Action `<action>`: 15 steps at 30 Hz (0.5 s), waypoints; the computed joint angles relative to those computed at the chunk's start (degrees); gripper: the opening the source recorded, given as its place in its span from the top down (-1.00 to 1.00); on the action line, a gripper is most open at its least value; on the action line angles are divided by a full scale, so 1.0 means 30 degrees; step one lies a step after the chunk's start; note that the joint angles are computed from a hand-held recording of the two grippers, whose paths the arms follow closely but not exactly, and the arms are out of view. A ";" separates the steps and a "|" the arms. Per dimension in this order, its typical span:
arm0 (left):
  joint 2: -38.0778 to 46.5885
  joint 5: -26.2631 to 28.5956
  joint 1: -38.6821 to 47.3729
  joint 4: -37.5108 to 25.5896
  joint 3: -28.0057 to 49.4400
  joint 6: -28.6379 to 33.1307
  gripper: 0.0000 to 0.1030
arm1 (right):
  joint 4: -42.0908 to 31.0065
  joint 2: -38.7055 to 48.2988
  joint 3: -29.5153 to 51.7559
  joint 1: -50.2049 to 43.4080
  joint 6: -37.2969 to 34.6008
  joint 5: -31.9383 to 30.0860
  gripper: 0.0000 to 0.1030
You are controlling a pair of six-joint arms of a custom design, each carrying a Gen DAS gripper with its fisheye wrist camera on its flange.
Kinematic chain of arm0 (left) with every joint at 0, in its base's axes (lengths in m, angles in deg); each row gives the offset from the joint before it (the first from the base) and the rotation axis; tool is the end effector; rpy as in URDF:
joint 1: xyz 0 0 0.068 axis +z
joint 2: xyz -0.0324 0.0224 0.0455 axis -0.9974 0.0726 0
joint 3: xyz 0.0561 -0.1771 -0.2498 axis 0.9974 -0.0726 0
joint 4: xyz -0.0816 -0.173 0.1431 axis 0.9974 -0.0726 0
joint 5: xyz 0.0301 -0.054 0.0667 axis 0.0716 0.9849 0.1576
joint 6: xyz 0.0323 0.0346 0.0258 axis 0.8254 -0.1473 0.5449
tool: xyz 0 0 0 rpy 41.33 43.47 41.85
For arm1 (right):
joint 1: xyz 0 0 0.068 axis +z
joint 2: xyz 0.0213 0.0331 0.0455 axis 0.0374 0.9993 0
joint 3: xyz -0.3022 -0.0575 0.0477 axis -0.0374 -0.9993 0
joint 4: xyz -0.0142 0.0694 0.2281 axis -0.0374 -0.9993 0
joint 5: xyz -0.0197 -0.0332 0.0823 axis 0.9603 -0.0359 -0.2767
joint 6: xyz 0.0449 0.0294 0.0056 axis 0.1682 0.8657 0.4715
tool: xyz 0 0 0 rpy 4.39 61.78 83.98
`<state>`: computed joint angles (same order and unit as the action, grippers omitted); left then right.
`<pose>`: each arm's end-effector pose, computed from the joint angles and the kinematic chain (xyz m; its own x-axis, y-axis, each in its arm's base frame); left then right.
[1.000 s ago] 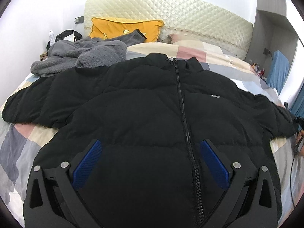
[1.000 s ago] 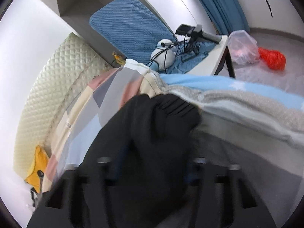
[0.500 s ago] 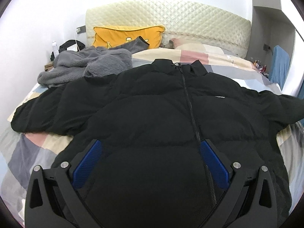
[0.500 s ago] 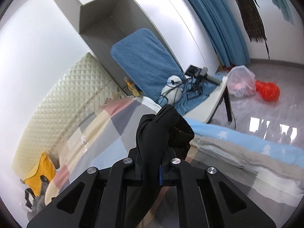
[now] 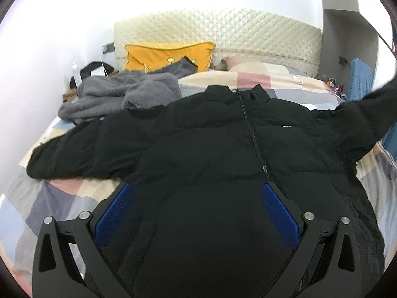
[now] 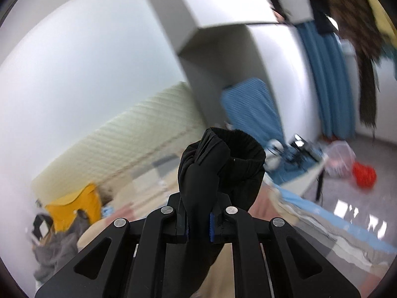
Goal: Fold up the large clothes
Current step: 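Grasp the sleeve cuff with the right gripper and lift it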
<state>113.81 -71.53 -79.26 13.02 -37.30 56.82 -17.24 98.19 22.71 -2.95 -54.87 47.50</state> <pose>0.1686 0.0288 0.2649 -0.5680 -0.2200 -0.7930 -0.4062 0.9130 0.0376 0.4285 -0.0301 0.4419 -0.3448 0.3522 -0.8701 -0.0150 0.9247 0.3803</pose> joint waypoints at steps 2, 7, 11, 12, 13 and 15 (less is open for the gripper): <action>-0.0564 0.0114 0.0152 -0.0152 -0.0088 0.0384 -1.00 | -0.0565 -0.0786 0.0308 0.1197 -0.0247 0.0503 0.84; -0.2093 0.2219 0.1814 -0.0861 -0.0122 0.0887 -1.00 | -0.1974 -0.1882 0.1380 0.4345 -0.1106 0.2422 0.84; -0.3162 0.4074 0.3604 -0.1155 -0.0151 0.1626 -1.00 | -0.3406 -0.1618 0.3115 0.7372 -0.2146 0.4415 0.83; -0.3273 0.4481 0.3987 -0.1274 -0.0082 0.1787 -1.00 | -0.3204 -0.1657 0.2996 0.7961 -0.2365 0.4772 0.83; -0.3374 0.4839 0.4351 -0.1349 -0.0004 0.1851 -1.00 | -0.2782 -0.1904 0.2513 0.8480 -0.2578 0.5031 0.83; -0.3588 0.5727 0.5379 -0.1257 0.0079 0.2096 -1.00 | -0.2371 -0.1892 0.2328 0.9909 -0.3125 0.5627 0.82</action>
